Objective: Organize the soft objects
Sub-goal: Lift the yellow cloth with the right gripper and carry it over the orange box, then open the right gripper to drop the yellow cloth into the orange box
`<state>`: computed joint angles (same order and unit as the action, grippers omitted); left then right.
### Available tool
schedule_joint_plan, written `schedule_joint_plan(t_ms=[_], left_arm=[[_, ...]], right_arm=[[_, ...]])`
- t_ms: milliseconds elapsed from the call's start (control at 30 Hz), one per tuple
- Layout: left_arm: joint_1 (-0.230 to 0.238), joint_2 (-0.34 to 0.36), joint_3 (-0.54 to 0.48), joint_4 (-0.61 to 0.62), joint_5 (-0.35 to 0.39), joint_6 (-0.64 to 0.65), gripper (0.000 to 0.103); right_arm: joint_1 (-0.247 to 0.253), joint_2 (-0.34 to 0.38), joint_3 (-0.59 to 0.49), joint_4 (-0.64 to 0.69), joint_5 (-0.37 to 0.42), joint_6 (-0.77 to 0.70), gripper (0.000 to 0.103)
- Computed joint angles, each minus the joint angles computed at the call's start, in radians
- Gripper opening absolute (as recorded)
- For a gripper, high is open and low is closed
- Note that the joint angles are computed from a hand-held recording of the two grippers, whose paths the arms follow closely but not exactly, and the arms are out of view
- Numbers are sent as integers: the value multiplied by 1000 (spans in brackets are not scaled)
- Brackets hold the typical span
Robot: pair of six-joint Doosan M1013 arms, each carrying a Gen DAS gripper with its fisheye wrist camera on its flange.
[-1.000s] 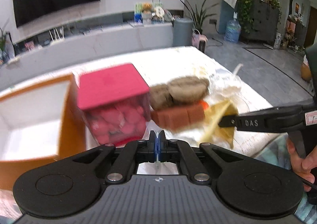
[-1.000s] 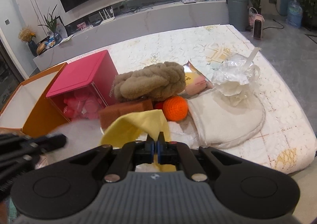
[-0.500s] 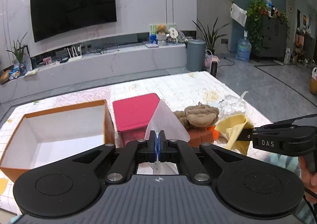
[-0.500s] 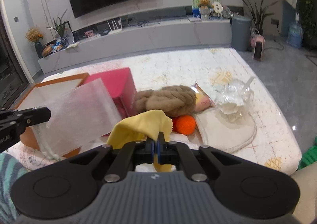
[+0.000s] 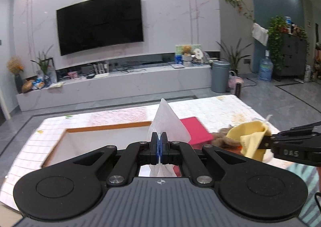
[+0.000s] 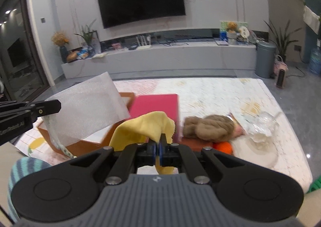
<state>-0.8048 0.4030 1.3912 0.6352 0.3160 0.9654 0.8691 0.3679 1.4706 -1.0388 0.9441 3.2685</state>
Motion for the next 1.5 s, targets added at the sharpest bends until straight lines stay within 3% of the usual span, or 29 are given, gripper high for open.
schedule_joint_plan(t_ms=[267,467,633,833,1000,1267,1400,1500], left_arm=[[32,15,-36,122,50,-124,1],[51,56,-88,160,106,-191,1],[74,103,-148,23,177,-105,1],[96,160,-206,-114,284,16,1],[108,192,-247,-210,378,99,1],[112,232,-309,-276,509,189,3],[111,238,-322,-282,550,196,9],[110,236,-323,-279,562,194,15]], right_arm=[[-18,62,-115,23,-106,-128,0],[-60,141,-243,150,-189,-314,0],[-100,212,-347,302,-213,-493,0],[-146,313,-489,529,-152,-742,0],[-170,375,-571,627,-81,-856,0],[-182,427,-640,713,26,-978,5],[-182,439,-658,714,51,-1005,6],[-181,435,-653,718,52,-1006,19]])
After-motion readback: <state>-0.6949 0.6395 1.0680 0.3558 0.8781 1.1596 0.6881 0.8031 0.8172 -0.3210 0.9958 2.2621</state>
